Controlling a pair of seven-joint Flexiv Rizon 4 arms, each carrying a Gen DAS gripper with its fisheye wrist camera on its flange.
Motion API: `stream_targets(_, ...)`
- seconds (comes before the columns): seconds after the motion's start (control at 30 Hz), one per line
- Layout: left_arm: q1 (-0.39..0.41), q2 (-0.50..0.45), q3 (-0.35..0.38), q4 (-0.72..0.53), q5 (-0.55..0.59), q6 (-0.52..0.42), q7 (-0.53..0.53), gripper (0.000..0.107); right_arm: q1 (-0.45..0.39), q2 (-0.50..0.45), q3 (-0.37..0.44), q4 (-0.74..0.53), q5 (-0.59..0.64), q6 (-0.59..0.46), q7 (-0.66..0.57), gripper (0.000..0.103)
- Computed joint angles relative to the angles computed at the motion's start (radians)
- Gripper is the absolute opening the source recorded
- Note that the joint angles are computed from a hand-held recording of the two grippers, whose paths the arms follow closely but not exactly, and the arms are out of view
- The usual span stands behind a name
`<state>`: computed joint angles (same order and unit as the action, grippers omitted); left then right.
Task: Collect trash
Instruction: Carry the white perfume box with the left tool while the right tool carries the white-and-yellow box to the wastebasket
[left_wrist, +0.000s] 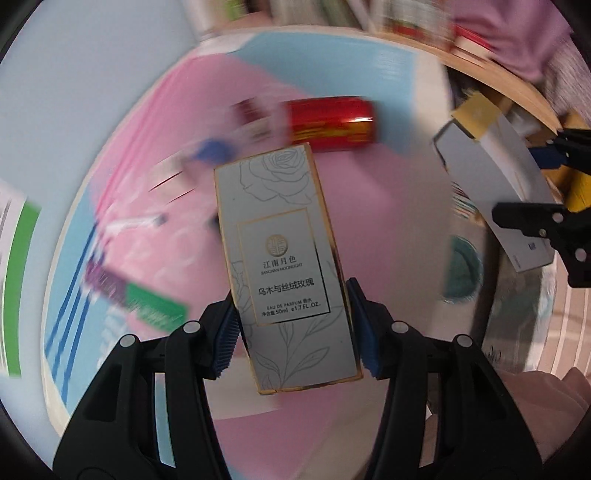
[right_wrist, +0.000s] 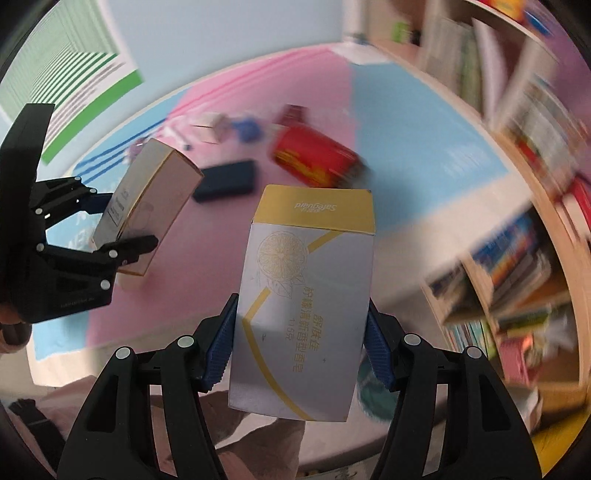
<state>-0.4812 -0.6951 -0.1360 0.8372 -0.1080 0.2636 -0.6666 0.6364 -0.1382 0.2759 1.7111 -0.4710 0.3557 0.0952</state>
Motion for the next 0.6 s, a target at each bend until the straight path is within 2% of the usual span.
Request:
stream_targets(0.13,-0.041,0.098,-0.028,0.177,0.000,0.065,0.028,0.051,0.011,0.117,0.051,0.130,0.027,-0.032,0.156,0.063)
stream_targets(0.37,-0.123,0.201,-0.067,0.366,0.020,0.106,0.015,0.051,0.028,0.297,0.164,0.309,0.128,-0.078,0.385,0.063)
stream_targets(0.53,-0.186,0.229,-0.091,0.450,0.052,0.114,-0.010,0.052,0.053,0.410,0.240,0.425,0.234,-0.079,0.553,0.063)
stream_targets(0.6,-0.214,0.211,-0.092,0.449,0.081,0.093,-0.032,0.052,0.066,0.459,0.271,0.489,0.285,-0.043,0.628,0.063)
